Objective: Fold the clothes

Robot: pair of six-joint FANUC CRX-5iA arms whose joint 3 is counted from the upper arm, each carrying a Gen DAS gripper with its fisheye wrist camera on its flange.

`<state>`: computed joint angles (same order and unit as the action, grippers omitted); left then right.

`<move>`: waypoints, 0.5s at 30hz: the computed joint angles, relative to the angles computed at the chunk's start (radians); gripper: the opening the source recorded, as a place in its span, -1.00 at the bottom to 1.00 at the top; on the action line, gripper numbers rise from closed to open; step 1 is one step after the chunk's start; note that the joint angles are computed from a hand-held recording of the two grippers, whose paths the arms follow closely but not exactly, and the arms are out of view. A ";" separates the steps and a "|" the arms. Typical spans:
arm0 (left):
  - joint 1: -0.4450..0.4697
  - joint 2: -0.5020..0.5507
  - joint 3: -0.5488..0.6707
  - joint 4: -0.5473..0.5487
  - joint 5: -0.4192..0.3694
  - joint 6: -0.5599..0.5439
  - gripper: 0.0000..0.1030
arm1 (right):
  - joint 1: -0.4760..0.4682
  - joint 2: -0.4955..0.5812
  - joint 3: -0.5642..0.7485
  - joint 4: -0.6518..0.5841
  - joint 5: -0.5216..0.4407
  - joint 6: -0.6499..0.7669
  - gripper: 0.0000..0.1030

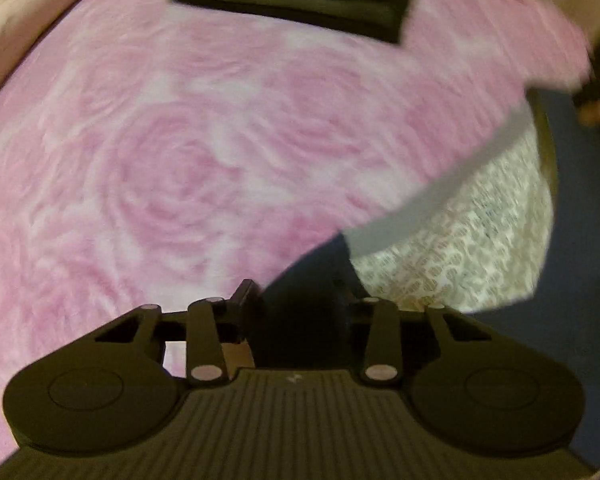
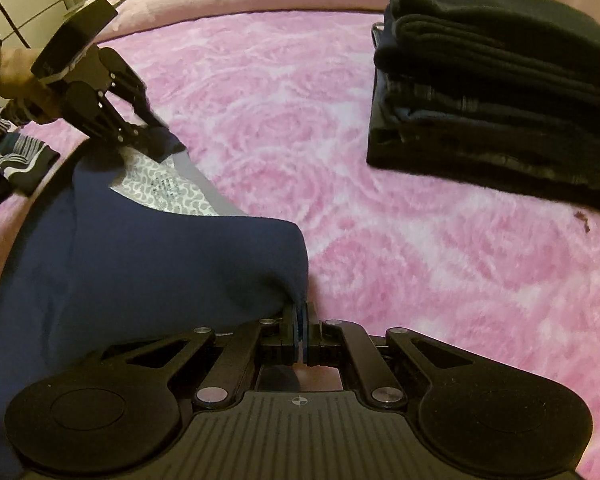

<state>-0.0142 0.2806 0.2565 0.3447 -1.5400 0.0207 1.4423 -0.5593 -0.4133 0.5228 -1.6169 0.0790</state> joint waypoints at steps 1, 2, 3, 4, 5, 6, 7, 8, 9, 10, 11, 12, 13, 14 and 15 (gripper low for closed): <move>-0.003 -0.010 -0.002 -0.010 -0.003 -0.005 -0.86 | 0.001 0.004 0.017 0.016 -0.011 0.021 -1.00; -0.005 -0.021 -0.005 -0.019 -0.006 -0.010 -0.90 | 0.002 0.009 0.034 0.031 -0.022 0.042 -1.00; 0.007 -0.055 -0.035 -0.001 0.027 -0.019 -0.90 | 0.000 0.019 0.064 0.056 -0.040 0.079 -1.00; 0.027 -0.082 -0.045 0.027 0.037 -0.010 -0.90 | -0.007 0.031 0.095 0.086 -0.053 0.120 -1.00; 0.047 -0.108 -0.053 0.055 0.046 0.000 -0.90 | -0.019 0.048 0.134 0.121 -0.065 0.177 -1.00; 0.073 -0.127 -0.047 0.095 0.050 0.021 -0.90 | -0.050 0.068 0.171 0.162 -0.057 0.251 -1.00; 0.105 -0.141 -0.026 0.138 0.052 0.053 -0.90 | -0.087 0.089 0.206 0.204 -0.038 0.329 -1.00; 0.133 -0.145 0.006 0.175 0.047 0.090 -0.90 | -0.125 0.109 0.242 0.244 -0.013 0.406 -1.00; 0.159 -0.137 0.058 0.201 0.029 0.127 -0.90 | -0.190 0.133 0.273 0.272 0.040 0.488 -1.00; 0.183 -0.125 0.116 0.227 0.011 0.166 -0.89 | -0.262 0.160 0.304 0.293 0.104 0.568 -1.00; 0.207 -0.108 0.179 0.252 -0.006 0.210 -0.88 | -0.331 0.187 0.337 0.310 0.170 0.643 -1.00; 0.219 -0.097 0.219 0.266 -0.015 0.234 -0.88 | -0.411 0.216 0.366 0.306 0.248 0.711 -1.00; 0.229 -0.089 0.254 0.279 -0.008 0.260 -0.88 | -0.483 0.240 0.382 0.295 0.326 0.761 -1.00; 0.232 -0.080 0.288 0.280 -0.003 0.289 -0.88 | -0.541 0.268 0.386 0.290 0.390 0.799 -1.00; 0.228 -0.083 0.291 0.267 0.029 0.303 -0.88 | -0.593 0.300 0.390 0.290 0.446 0.833 -1.00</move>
<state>0.2133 0.1972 0.5478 0.6120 -1.5114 0.3237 0.8494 -0.2592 -0.0237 0.8128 -1.1712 0.9120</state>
